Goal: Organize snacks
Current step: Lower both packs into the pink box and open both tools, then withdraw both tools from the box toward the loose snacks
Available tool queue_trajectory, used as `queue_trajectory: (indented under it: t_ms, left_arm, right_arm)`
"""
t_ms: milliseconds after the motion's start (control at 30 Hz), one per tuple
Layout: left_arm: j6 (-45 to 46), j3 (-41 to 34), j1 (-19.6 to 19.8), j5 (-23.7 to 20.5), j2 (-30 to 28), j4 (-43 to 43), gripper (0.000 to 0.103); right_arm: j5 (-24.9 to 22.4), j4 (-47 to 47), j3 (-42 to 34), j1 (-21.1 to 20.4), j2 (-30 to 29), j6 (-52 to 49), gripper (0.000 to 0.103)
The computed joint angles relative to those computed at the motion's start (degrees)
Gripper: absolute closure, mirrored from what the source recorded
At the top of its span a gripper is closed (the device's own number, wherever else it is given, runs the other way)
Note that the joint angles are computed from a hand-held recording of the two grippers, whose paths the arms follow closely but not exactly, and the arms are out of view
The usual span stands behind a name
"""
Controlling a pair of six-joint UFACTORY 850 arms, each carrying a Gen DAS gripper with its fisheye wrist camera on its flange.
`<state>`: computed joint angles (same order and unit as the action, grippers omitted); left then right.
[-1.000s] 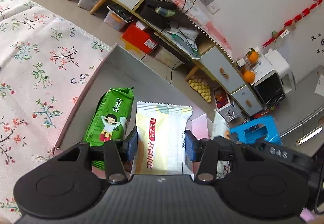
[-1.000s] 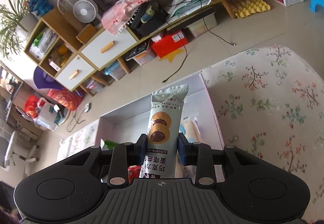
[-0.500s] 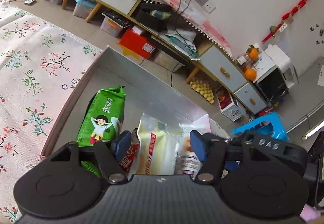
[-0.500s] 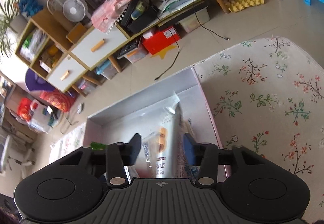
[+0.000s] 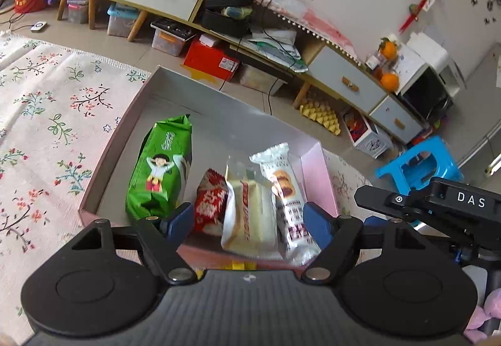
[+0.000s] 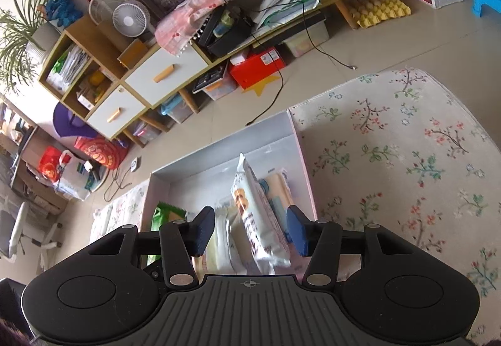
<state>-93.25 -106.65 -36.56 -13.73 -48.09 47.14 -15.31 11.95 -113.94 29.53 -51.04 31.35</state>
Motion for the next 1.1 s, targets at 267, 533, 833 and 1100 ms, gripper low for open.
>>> queue_trajectory:
  t_ms: [267,533,833,1100]
  left_arm:
    - [3.02,3.81,-1.16,-1.27,3.42,2.22,0.021]
    - [5.23,7.21,-2.4,-5.07,6.62,2.69,0.009]
    - [10.71,10.76,-4.26,-10.74,8.84,1.02,0.003]
    - [12.44,14.43,-5.51,-11.94,9.94,2.76,0.002]
  right_arm:
    - [2.4,0.1,9.62,0.86,6.27,-2.61,0.041]
    - [3.65,-2.49,18.21,2.42,11.43,-8.25,0.029]
    - [4.77,6.73,24.71,2.96,14.95,-22.7,0.019]
    - [4.61,-9.65,27.36,3.59,16.34,-11.09,0.019]
